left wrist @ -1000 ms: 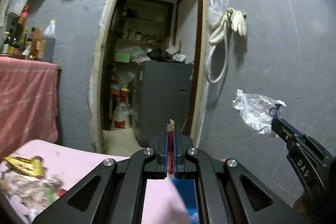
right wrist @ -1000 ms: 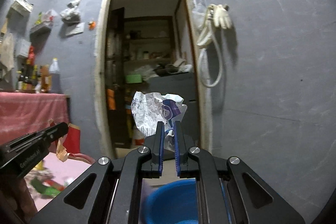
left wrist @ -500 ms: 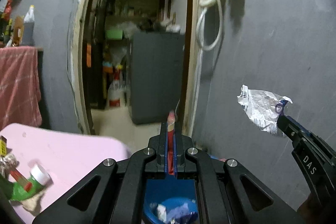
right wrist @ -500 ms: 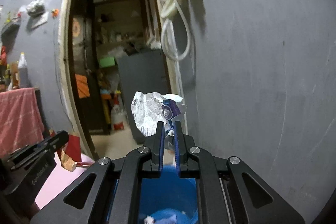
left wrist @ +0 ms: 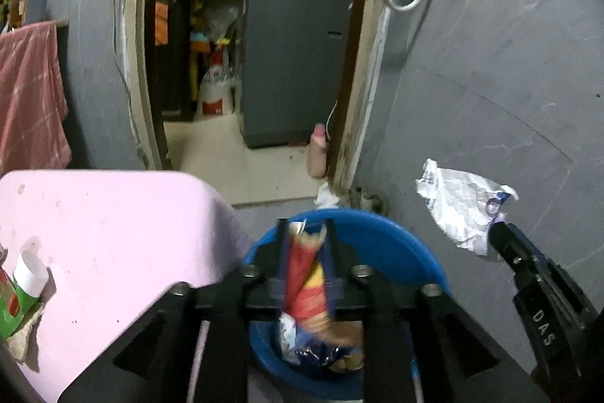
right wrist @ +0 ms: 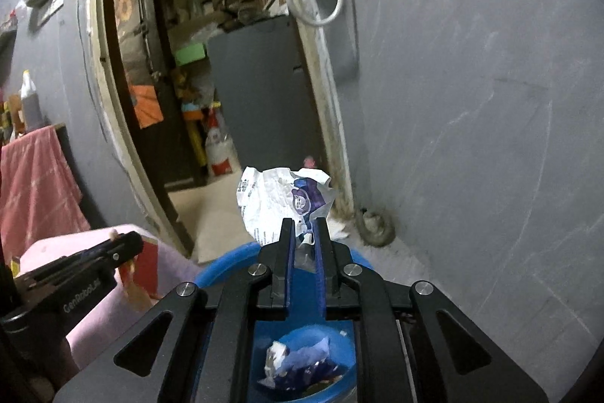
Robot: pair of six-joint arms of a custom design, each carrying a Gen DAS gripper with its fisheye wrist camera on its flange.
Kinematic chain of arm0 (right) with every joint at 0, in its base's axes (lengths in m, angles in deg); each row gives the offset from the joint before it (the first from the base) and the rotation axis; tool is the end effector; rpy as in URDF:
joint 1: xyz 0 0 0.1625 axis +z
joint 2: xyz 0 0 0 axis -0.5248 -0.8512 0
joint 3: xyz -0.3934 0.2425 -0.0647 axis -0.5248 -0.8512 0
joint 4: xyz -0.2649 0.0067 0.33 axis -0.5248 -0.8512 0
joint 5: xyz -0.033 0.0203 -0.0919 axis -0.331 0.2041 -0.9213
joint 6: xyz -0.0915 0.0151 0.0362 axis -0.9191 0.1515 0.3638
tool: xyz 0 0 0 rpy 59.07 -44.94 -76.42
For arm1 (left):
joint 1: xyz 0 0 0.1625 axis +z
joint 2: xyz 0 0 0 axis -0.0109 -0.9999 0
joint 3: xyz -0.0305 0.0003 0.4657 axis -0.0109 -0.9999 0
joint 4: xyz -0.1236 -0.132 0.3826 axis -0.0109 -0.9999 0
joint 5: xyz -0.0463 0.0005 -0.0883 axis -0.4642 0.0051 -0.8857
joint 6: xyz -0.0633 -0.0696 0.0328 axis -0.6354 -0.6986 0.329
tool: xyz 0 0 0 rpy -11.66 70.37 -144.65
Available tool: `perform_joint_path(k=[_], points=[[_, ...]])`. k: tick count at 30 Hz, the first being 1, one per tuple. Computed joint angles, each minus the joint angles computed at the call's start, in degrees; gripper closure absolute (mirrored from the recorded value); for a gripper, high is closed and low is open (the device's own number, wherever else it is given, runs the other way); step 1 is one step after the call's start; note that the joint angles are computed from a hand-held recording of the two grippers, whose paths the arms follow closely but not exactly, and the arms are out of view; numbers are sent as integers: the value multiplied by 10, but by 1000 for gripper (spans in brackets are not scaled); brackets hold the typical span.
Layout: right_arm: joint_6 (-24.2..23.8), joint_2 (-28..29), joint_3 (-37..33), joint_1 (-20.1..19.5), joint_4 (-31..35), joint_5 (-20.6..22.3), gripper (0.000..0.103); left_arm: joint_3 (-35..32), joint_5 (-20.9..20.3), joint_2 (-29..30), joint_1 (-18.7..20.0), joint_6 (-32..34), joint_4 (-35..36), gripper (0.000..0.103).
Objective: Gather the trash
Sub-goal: 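Carry the cup and wrapper over the blue bucket and open both tools, then move both tools back over the trash on the table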
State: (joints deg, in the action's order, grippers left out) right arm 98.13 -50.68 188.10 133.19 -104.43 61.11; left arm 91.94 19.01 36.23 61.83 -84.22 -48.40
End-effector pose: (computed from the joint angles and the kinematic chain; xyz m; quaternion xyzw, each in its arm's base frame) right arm 0.1584 -0.4317 -0.0304 0.0088 -0.7528 0.5700 0.3290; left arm -0.0866 -0.5247 0.0557 0.3294 0.8641 -0.3285 0.1923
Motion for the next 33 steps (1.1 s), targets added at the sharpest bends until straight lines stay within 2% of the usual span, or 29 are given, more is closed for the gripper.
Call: perform_joint_path(k=[1,3,7,11,13,14,19,21,25,29,33], points=[[5,-1,-3,-3,10,-3,89,0,2,-1,3,-6,2,69],[16,-2,-5,-6,22,-9,76,3,10,-7,7,-15,-1,66],[11,-7,-2,0,13,-8,76,9,21,-28,12,-31,-3,56],[-14,-9,14,23,-47,-2,75,24,38,-67,15,-39,-10,47],[-39,-6,20,38,-86,7,62,35,39,-91,14,-32,-23,40],[-54,-3,26,46,-119,6,50,41,38,-101,13,-31,-28,39],[-100,6,31,89,-183,14,42,72,46,-168,14,-6,-52,14],[-120,14,32,106,-213,13,25,84,54,-192,17,14,-65,7],[-149,29,20,140,-238,10,16,112,70,-249,29,66,-88,5],[-169,47,1,166,-246,7,0,123,84,-296,46,77,-82,5],[-176,66,-29,192,-218,6,0,126,99,-334,66,83,-71,4]])
